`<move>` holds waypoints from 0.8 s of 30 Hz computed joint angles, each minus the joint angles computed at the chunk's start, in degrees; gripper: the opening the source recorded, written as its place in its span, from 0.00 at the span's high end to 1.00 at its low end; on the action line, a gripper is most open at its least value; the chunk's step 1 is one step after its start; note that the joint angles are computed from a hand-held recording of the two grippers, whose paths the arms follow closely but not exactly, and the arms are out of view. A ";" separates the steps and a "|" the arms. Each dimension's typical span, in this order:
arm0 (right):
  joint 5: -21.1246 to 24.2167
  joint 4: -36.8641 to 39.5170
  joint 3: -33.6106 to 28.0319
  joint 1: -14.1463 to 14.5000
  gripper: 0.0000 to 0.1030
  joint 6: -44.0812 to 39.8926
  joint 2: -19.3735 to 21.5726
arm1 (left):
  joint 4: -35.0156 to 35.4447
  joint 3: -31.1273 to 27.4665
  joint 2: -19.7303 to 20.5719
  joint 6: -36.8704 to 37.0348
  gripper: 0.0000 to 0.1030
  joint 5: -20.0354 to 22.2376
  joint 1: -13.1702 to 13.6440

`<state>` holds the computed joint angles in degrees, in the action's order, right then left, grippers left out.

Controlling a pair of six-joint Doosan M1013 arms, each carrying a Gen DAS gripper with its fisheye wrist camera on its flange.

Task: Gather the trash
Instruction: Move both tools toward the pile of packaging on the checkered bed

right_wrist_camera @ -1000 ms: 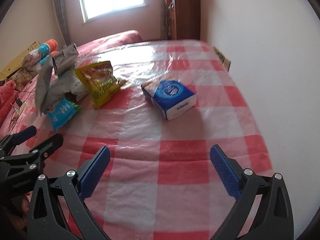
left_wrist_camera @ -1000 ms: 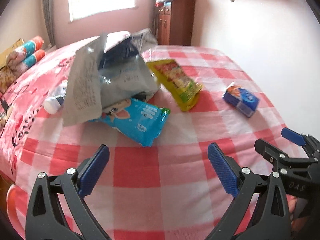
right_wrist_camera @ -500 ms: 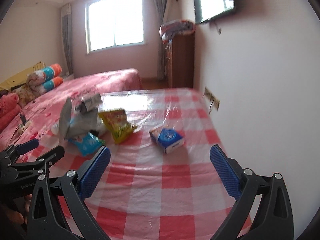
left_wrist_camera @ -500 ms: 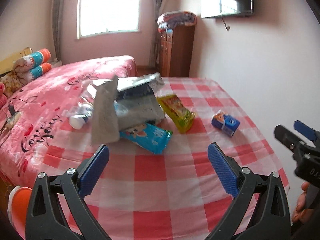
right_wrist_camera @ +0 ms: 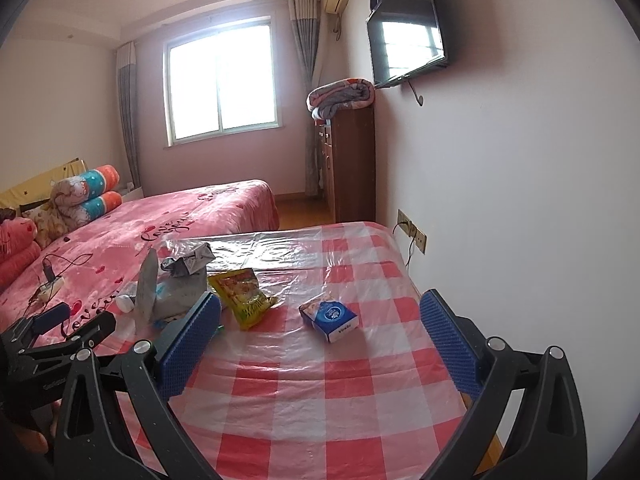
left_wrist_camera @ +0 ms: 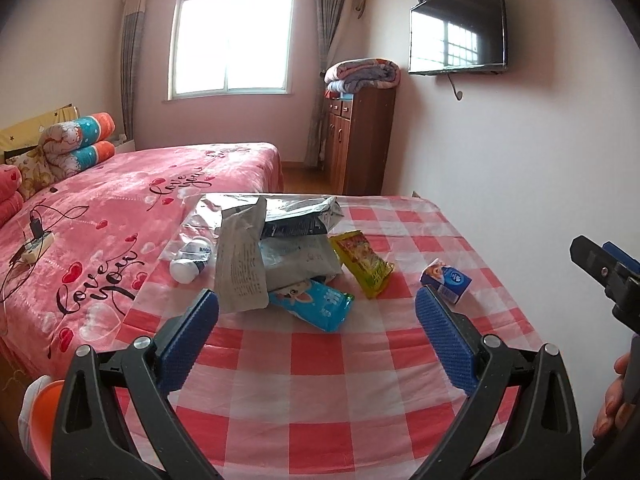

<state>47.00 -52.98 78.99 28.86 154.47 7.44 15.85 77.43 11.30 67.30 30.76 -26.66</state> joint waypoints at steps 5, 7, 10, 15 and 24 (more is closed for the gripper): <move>0.91 -0.47 -0.41 0.47 0.04 -0.53 0.21 | -0.41 0.30 -0.32 0.46 0.04 -0.24 0.05; 1.10 -0.51 -0.48 0.50 0.04 -0.67 0.29 | -0.60 0.36 -0.35 0.54 0.04 -0.22 0.00; 1.39 -0.21 -0.64 0.46 0.04 -0.86 0.47 | -0.64 0.43 -0.37 0.61 0.04 -0.10 -0.06; 1.89 0.13 -0.79 0.40 0.04 -1.28 0.71 | -0.94 0.17 -0.14 1.00 0.04 0.29 -0.10; 2.38 1.59 -0.93 -0.01 0.04 -2.50 1.27 | -1.30 0.01 0.36 1.08 0.04 0.65 -0.13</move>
